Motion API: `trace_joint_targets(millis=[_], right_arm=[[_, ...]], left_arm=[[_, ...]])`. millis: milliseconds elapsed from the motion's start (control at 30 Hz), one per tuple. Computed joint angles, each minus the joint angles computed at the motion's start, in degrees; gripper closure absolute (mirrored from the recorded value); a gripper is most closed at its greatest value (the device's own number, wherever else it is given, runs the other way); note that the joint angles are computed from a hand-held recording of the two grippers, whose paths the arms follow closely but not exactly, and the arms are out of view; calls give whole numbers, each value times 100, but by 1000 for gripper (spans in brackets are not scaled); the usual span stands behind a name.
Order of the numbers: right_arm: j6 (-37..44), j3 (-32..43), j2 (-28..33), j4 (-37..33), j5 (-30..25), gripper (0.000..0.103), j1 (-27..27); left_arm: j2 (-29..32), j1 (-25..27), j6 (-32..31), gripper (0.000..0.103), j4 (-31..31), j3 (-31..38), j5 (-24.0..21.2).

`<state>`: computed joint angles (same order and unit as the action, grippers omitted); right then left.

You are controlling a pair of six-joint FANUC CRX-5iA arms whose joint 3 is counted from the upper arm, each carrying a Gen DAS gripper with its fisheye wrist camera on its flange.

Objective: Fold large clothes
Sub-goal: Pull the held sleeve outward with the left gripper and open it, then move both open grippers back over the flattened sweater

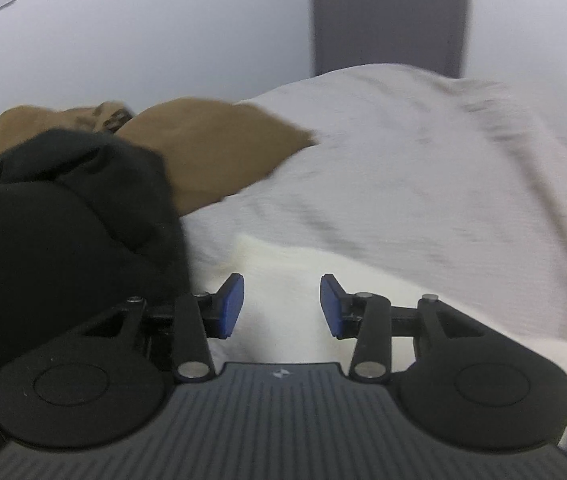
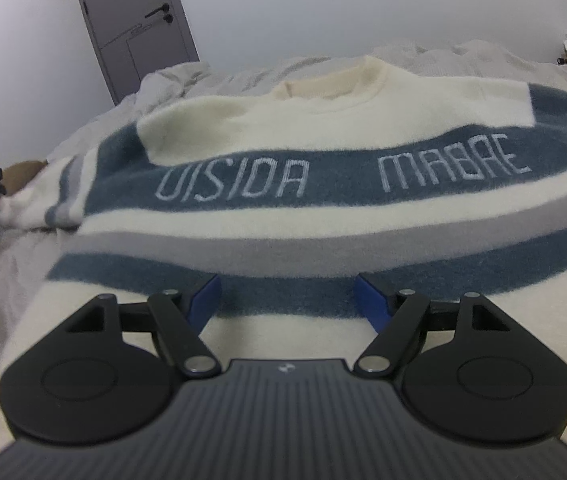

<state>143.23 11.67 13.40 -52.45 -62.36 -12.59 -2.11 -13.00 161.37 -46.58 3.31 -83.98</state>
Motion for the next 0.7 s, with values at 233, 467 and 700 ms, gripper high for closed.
trace_joint_targets(millis=[233,467,700], right_arm=[[-12,100,-79,-226,-427,28,-461],[227,334,-116,-744,-1108,28,-1100],[572,409,-220,-1286,-1697,28,-1802]], left_arm=[[118,-1184,45,46,-186,799,-568],[605,-2559,229,35,-406,1751,-1165],[1359,-3768,413,28,-723,2789,-1338]])
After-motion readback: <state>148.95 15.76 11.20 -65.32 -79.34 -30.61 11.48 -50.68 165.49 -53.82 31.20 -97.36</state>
